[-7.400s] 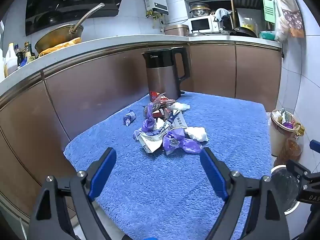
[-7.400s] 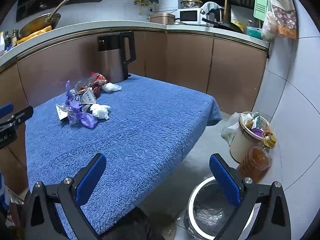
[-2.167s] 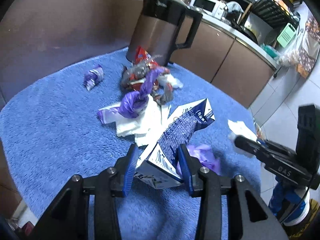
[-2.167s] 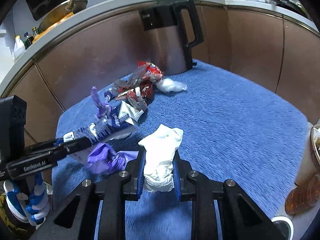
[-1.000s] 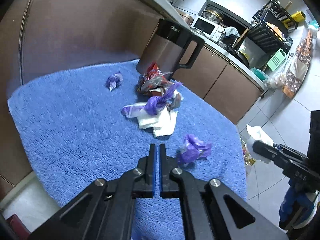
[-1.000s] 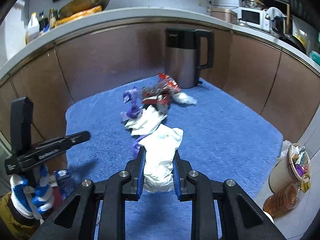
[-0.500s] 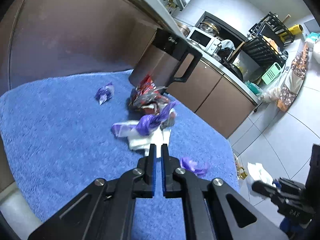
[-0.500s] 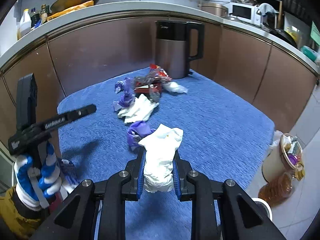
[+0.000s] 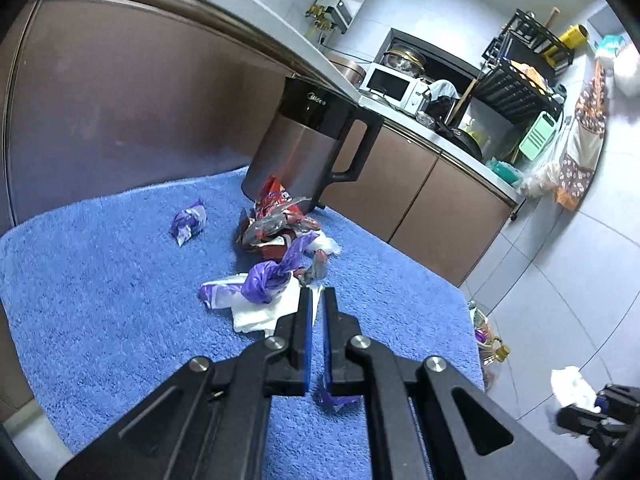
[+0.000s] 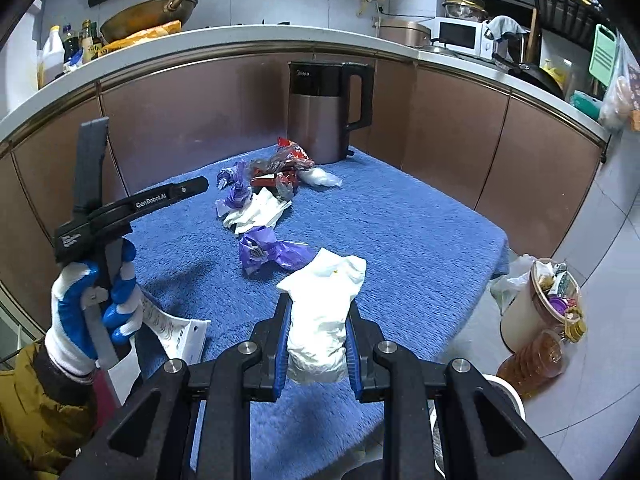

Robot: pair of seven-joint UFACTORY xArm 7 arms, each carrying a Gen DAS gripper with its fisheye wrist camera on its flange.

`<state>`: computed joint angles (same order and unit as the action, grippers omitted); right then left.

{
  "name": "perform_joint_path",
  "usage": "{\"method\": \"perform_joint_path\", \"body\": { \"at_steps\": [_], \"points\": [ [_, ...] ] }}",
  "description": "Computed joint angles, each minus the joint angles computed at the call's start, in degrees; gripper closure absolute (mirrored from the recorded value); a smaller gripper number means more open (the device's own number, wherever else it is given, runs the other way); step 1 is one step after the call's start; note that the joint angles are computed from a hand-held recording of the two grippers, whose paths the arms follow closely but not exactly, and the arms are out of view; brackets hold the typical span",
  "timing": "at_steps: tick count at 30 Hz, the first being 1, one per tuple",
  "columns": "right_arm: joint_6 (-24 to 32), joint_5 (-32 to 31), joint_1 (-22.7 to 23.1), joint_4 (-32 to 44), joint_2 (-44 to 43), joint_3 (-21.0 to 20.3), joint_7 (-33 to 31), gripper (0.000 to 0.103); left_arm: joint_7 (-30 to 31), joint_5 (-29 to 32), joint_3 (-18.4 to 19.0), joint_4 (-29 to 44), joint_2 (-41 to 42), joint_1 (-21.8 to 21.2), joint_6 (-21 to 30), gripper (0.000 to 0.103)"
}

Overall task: Collect trash
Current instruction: 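Lift the white tissue with the right gripper while the left gripper reaches toward the milk carton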

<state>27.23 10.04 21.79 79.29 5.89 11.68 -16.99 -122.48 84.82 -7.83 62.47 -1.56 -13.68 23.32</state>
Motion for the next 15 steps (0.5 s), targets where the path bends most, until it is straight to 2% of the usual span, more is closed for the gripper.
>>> {"method": "perform_joint_path", "body": {
  "at_steps": [8,12,15],
  "points": [
    [-0.7,2.3,-0.5,-1.1,-1.1,-0.1,-1.4,0.081,1.5,-0.1,0.7,3.5,3.0,-0.2,1.5,0.098],
    [-0.2,2.7,-0.7,0.1,0.0,-0.1,-1.9,0.081,3.3,-1.6,2.1,6.8,6.1,-0.3,0.5,0.098],
    [0.2,3.7,-1.0,1.3,1.3,0.0,-2.3,0.081,4.3,-2.6,3.4,9.9,8.5,-0.4,-2.2,0.098]
  ]
}}
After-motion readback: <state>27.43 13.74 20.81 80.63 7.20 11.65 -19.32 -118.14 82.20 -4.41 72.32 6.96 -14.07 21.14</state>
